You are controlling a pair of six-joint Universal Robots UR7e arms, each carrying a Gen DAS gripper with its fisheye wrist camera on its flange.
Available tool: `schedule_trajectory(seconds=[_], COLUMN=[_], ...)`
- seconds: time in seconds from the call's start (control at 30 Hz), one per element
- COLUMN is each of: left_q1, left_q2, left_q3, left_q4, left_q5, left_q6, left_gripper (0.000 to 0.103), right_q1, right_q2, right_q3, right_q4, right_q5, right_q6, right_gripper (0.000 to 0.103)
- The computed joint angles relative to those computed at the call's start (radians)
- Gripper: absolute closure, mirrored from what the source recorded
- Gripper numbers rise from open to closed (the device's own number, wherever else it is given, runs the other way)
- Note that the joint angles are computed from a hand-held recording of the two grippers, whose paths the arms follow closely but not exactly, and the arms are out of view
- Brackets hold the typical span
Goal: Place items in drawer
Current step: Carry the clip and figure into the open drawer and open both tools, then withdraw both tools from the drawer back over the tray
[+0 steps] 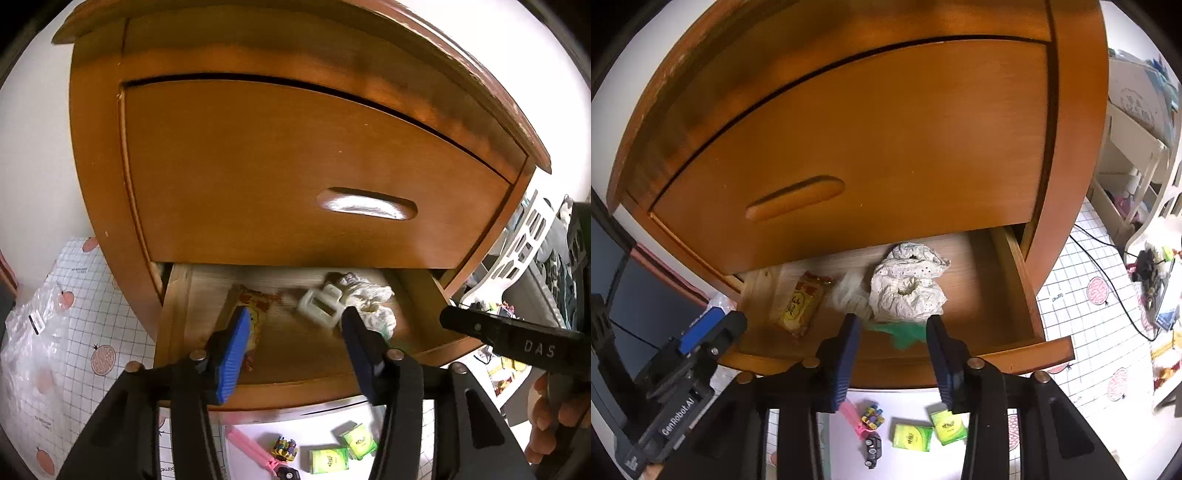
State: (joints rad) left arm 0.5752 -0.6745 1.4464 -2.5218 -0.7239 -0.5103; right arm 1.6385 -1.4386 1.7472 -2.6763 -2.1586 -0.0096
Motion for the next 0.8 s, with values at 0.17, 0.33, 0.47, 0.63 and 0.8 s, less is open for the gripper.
schedule_trajectory(seconds=[0.17, 0.33, 0.47, 0.63, 0.8], left_q1=[0.0, -0.002, -0.012, -0.032, -0.051], left_q2=[-0.008, -0.011, -0.015, -0.017, -0.03], left_q3=[0.015, 0.019, 0.035, 0.053, 0.087], left_q4=[0.018, 0.051, 0.046, 0.047, 0.021], left_q5=[0.01, 0.046, 0.078, 0.128, 0.15], left_q6=[-0.036, -0.08, -0.1, -0.113, -0.14], left_gripper=[0.037, 0.018, 0.011, 0.0, 0.0], right_q1=[0.002, -0.003, -0.002, -0.004, -0.007], right_q2=[-0.001, -0.006, -0.012, -0.027, -0.05], right_q3=[0.01, 0.027, 0.044, 0.066, 0.098], right_q4=[0.004, 0.002, -0.007, -0.018, -0.033], right_q5=[-0.003, 0.01, 0.009, 0.02, 0.03], right_q6=[-0.029, -0.066, -0.105, -0.133, -0.159], right_gripper=[0.035, 0.022, 0.005, 0.0, 0.0])
